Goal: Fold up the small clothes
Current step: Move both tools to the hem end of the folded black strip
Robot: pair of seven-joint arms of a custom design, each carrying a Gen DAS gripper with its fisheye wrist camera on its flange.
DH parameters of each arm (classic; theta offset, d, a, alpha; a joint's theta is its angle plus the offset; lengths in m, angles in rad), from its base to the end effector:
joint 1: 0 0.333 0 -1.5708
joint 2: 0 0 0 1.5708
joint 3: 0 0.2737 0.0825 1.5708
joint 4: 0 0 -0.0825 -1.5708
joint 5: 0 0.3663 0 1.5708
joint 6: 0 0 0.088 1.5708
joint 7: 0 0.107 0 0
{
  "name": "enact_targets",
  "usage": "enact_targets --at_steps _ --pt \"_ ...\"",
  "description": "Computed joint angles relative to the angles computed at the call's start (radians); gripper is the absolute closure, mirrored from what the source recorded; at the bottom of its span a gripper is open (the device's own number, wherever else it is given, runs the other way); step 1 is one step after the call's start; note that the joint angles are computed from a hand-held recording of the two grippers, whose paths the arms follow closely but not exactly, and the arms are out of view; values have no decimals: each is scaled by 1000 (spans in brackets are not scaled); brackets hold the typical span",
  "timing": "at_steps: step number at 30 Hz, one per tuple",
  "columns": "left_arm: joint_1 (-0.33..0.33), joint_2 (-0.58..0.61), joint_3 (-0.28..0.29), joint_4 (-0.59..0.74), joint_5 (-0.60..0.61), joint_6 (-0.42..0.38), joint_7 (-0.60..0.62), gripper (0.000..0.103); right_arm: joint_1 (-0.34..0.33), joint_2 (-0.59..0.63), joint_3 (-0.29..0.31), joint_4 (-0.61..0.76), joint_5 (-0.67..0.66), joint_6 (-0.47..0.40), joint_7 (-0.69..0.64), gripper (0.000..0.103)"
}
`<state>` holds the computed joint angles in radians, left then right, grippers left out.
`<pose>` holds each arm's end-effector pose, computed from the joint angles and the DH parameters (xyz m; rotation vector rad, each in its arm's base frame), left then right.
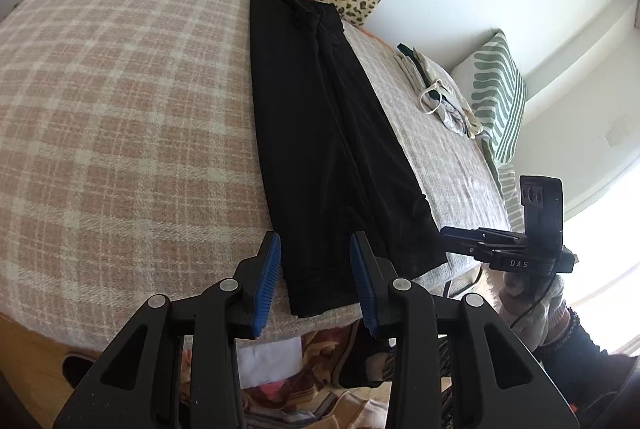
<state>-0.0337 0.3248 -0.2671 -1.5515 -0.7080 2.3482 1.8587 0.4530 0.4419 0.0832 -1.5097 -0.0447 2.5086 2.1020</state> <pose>0.6399 -0.1852 0.4900 1.7666 -2.0869 1.1658 0.6007 0.3465 0.4421 -1.8489 1.8208 -0.1898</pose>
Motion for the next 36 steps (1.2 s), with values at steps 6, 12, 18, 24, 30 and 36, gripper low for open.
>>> enact_targets --at_steps 6,12,18,24,30,36 --pt "4 1 -1 -4 -15 -53 -15 69 -23 4 32 -18 68 33 -62 90" --pt "-18 -6 2 0 35 -42 -13 69 -50 -39 54 -96 158 87 -119 98" --pt "-16 17 4 17 42 -62 -39 69 -80 -49 85 -115 243 125 -195 93" --pt "14 35 -2 29 -4 -112 -44 69 -111 -57 108 -146 365 164 -263 66" --pt "6 25 -5 20 4 -116 5 89 -86 -55 88 -146 336 175 -268 66" --pt "9 23 -4 13 -11 -106 17 95 -75 -28 79 -121 323 173 -221 93"
